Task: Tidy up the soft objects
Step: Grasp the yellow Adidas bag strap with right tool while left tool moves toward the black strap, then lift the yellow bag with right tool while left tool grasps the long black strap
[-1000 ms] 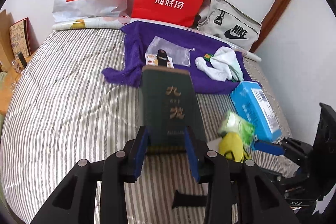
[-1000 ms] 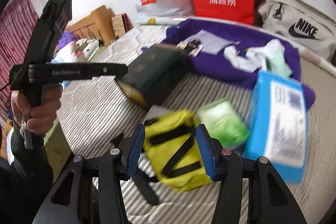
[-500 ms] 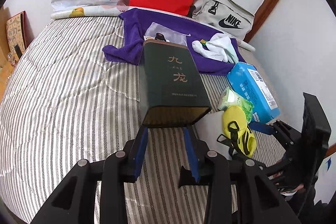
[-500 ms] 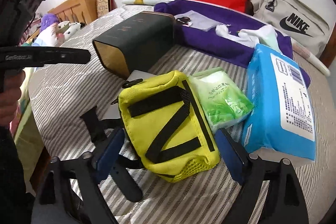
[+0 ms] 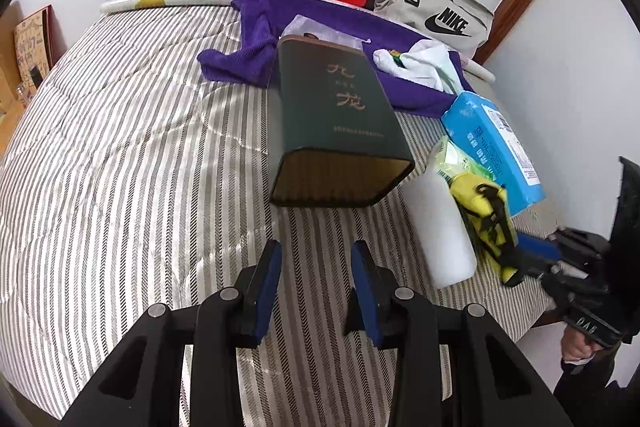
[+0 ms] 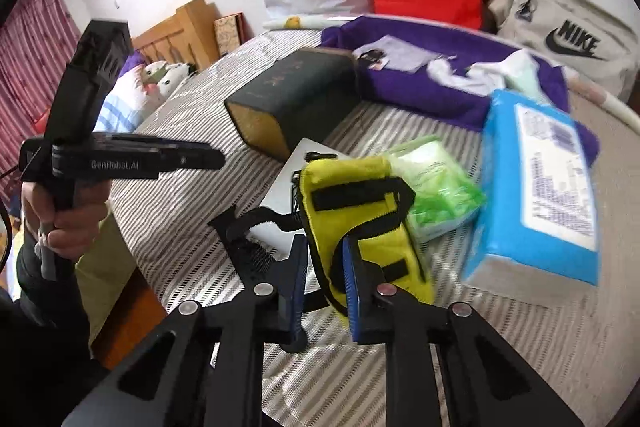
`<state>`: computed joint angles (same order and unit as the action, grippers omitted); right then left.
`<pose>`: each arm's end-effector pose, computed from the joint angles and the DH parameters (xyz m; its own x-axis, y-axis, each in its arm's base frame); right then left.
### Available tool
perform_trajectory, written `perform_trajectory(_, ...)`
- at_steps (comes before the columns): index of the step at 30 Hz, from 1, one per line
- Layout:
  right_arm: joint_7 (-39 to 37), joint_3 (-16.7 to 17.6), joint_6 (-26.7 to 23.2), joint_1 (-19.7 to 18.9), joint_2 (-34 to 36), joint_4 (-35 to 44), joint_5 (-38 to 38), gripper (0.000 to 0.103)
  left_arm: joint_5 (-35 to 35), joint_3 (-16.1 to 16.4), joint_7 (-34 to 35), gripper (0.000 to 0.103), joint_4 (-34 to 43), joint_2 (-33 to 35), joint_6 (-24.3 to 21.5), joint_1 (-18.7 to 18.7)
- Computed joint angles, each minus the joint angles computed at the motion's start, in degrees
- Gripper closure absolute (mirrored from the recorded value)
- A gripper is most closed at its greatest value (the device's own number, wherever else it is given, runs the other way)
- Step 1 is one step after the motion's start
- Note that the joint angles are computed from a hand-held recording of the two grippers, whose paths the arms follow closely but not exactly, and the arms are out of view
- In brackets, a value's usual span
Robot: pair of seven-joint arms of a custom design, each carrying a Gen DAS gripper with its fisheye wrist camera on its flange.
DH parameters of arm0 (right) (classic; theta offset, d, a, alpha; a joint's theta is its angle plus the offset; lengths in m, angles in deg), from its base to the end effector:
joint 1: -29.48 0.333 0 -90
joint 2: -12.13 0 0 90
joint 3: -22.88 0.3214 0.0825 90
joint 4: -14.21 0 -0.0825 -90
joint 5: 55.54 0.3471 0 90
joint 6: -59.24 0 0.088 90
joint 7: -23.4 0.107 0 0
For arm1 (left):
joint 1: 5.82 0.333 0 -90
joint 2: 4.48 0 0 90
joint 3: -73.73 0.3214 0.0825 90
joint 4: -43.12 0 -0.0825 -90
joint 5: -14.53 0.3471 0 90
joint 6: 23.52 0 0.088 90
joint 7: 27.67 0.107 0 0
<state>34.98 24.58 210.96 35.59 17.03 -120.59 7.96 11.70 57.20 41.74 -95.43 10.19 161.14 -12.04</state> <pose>0.4928 0.0433 0.3388 0.5695 -0.7911 -0.2234 -0.7453 -0.3823 -0.5463 0.4846 -0.1948 0.3099 -0.0271 -0.9616 0.2731 -0.8827 -0.1052 -0.4580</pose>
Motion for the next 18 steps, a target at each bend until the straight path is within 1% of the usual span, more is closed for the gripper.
perform_trajectory(2,-0.1,0.1,2.2,0.2,-0.6,-0.4,0.2,0.087,-0.1,0.0,-0.2,0.069,0.0,-0.1,-0.2,0.0)
perform_trajectory(5,-0.2,0.4,7.5,1.1,-1.4,-1.2,0.2,0.087,0.1,1.8,-0.8,0.069,0.2,-0.4,-0.7,-1.8)
perform_trajectory(6,0.2,0.6,9.7,1.5,-1.7,-1.5,-0.2,0.087,0.0,1.5,-0.7,0.069,0.2,-0.4,-0.6,-1.4)
perform_trajectory(8,1.3,0.4,10.2,1.6,-1.4,-1.0,-1.2,0.087,-0.1,1.5,-0.9,0.069,0.3,-0.4,-0.7,-1.5)
perform_trajectory(10,4.4,0.6,12.8,2.2,-0.5,-0.9,-4.8,0.087,-0.1,1.3,-0.9,0.069,0.4,-0.4,-0.9,-1.3)
perform_trajectory(11,4.3,1.0,13.9,2.3,-0.1,-0.8,-5.4,0.087,-0.2,0.8,-0.7,0.069,0.3,-0.5,-0.8,-0.8)
perform_trajectory(13,7.3,1.4,16.1,2.8,1.1,-0.5,-8.7,0.086,-0.1,0.2,-0.2,0.069,0.1,-0.6,-0.7,-0.4)
perform_trajectory(15,10.5,1.7,15.7,2.6,2.7,0.4,-12.6,0.086,-0.2,-0.7,0.2,0.069,-0.1,-0.6,-0.6,0.4)
perform_trajectory(17,13.9,2.2,16.0,2.4,4.7,1.2,-16.6,0.086,-0.6,-3.9,1.3,0.069,-0.5,-0.4,-0.3,3.3)
perform_trajectory(18,13.8,3.0,15.4,1.7,5.7,2.0,-17.0,0.087,-0.7,-5.6,2.0,0.069,-0.7,-0.3,0.0,4.8)
